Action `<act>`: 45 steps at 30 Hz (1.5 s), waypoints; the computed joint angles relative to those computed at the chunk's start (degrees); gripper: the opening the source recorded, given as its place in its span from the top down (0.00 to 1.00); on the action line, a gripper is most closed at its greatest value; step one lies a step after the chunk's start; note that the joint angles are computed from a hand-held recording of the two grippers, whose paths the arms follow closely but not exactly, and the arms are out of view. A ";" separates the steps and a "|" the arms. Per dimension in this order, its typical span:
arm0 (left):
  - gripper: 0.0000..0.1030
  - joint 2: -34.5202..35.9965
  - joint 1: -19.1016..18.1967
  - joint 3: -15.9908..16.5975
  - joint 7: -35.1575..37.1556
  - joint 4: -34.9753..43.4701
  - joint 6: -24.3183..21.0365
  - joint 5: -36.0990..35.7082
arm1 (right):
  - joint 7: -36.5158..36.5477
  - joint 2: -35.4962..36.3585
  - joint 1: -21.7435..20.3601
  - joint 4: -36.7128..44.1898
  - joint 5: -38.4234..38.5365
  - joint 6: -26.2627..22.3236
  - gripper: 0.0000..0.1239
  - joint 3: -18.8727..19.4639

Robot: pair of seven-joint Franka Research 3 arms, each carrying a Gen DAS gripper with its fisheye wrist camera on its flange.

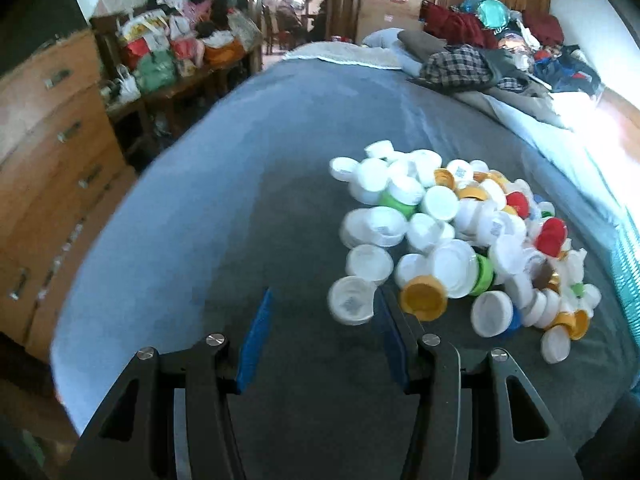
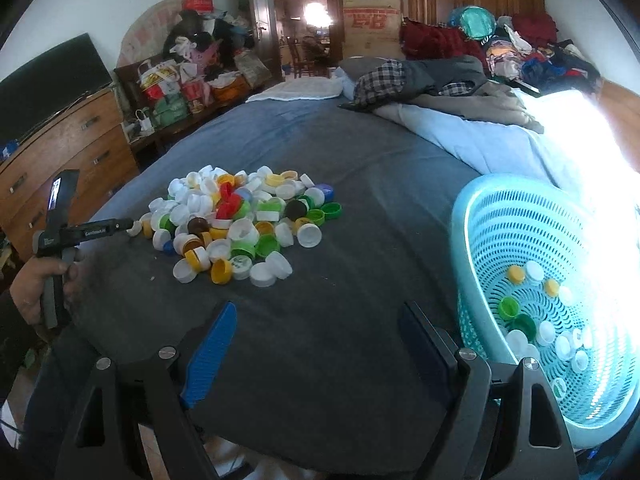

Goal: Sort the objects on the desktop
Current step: 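Grasp a white QR-printed cap with the left tool while the right tool grasps a white cap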

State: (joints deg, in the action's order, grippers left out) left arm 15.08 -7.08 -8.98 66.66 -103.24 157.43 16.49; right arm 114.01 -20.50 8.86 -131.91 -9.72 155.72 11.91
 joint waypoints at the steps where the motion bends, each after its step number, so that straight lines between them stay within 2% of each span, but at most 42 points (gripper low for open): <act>1: 0.55 -0.05 1.01 -1.08 2.30 -0.19 0.35 -2.09 | -0.21 0.29 0.21 0.08 0.24 -0.04 0.30 -0.09; 2: 0.55 0.26 2.42 -2.88 6.52 -0.14 0.50 -5.34 | -0.33 0.55 0.37 0.18 0.38 -0.16 0.30 -0.11; 5: 0.55 2.44 3.49 -4.81 13.75 1.90 -0.98 -9.48 | -1.34 1.56 1.38 0.50 1.78 -0.16 0.30 -0.78; 8: 0.57 4.76 3.41 -4.82 15.73 4.20 -2.37 -12.24 | -1.70 2.17 1.90 0.88 2.29 0.15 0.30 -0.91; 10: 0.64 5.53 3.14 -4.63 16.14 4.91 -2.47 -12.97 | -3.23 2.49 2.91 0.98 3.59 0.67 0.32 -1.56; 11: 0.67 5.64 3.20 -4.73 16.41 4.98 -2.27 -13.57 | -4.61 2.80 3.73 1.13 4.81 0.79 0.34 -2.11; 12: 0.76 5.63 3.46 -5.00 16.86 4.98 -2.19 -14.48 | -6.14 3.21 4.60 1.38 6.23 0.77 0.40 -2.66; 13: 0.76 5.47 3.48 -4.98 16.89 4.83 -2.21 -14.96 | -7.86 3.74 5.51 1.72 7.91 0.74 0.46 -3.30; 16: 0.76 4.09 3.89 -5.27 17.31 3.27 -1.90 -16.85 | -12.69 6.14 8.10 2.67 15.09 2.33 0.52 -5.63; 19: 0.76 2.82 4.55 -5.91 18.16 1.71 -1.79 -19.74 | -15.26 9.10 9.04 4.15 21.79 3.50 0.52 -7.13; 20: 0.76 2.73 4.45 -5.76 18.01 1.52 -1.72 -20.17 | -17.66 10.77 10.02 5.22 26.45 3.62 0.52 -8.40; 23: 0.76 2.75 3.97 -5.27 17.71 1.55 -1.85 -20.28 | -21.21 15.16 10.02 8.54 33.25 3.50 0.52 -9.12; 26: 0.76 2.93 3.57 -4.95 17.58 2.02 -2.28 -19.94 | -28.20 19.14 9.87 12.36 46.51 2.73 0.52 -9.52; 28: 0.76 3.09 3.63 -5.06 17.73 2.27 -2.24 -20.25 | -30.08 21.90 9.08 14.98 51.21 2.64 0.52 -8.96; 31: 0.76 3.19 3.65 -5.07 17.88 2.48 -2.47 -20.33 | -27.70 24.91 8.08 17.76 48.99 2.30 0.53 -8.17; 35: 0.76 3.32 3.44 -4.70 17.51 2.63 -2.94 -19.80 | -20.89 28.16 8.85 20.84 36.01 0.17 0.61 -8.20; 37: 0.76 3.34 3.13 -4.44 16.98 2.71 -2.99 -19.17 | -20.27 28.68 8.61 20.56 35.58 0.67 0.80 -7.68; 40: 0.76 3.13 2.99 -4.32 16.35 2.64 -2.90 -18.78 | -17.55 27.74 9.04 18.46 32.98 3.64 0.91 -7.68; 43: 0.76 2.35 3.05 -4.34 15.92 1.66 -2.16 -18.79 | -12.12 25.60 10.59 16.69 21.65 5.49 0.91 -8.92; 45: 0.76 1.28 3.12 -4.43 15.68 0.51 -1.52 -19.01 | -14.30 23.84 10.23 15.57 22.15 7.07 0.91 -7.99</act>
State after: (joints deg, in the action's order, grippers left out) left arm 16.36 -3.95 -13.41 82.34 -102.73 155.91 -2.52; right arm 99.71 3.35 19.08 -116.33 12.43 162.78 3.93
